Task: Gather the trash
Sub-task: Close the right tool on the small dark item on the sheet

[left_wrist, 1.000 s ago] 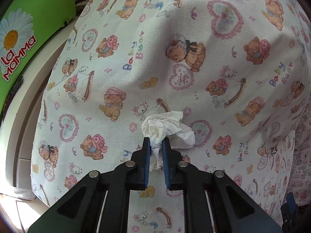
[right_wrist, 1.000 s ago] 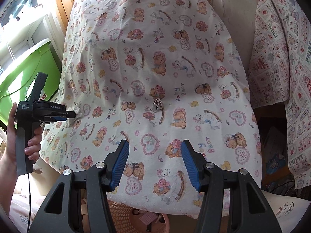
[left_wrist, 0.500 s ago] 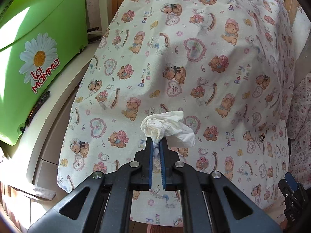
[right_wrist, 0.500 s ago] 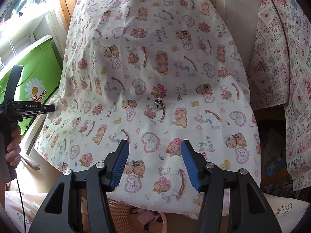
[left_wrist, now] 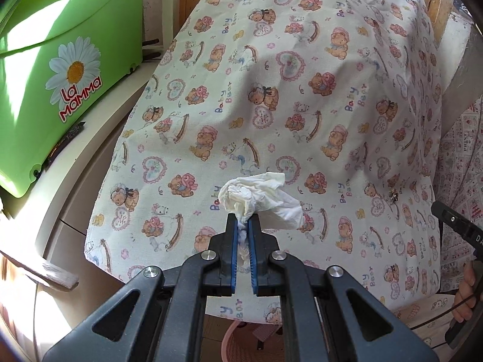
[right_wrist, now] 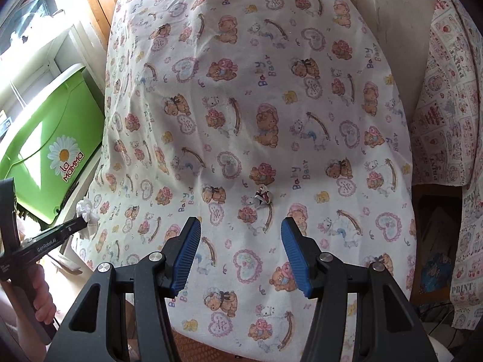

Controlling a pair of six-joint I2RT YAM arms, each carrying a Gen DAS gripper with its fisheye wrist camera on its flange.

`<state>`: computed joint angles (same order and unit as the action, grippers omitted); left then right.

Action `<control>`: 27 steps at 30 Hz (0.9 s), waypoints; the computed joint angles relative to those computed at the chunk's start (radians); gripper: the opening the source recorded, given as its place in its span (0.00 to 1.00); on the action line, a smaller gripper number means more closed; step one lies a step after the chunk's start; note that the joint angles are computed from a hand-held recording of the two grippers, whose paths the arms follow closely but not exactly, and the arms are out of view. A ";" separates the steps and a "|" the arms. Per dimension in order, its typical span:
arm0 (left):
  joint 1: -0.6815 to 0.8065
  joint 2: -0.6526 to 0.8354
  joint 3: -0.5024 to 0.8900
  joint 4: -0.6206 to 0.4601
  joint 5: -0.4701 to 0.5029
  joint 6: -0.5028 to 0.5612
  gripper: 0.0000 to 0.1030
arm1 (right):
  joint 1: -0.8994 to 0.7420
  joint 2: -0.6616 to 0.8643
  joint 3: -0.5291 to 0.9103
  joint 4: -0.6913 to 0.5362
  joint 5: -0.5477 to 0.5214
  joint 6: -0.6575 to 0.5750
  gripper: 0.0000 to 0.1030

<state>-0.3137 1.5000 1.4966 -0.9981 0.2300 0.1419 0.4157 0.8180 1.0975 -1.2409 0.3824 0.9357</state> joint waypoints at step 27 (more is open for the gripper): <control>0.026 -0.057 -0.021 -0.001 0.008 0.024 0.06 | -0.512 0.252 -0.037 0.149 -0.424 -0.280 0.14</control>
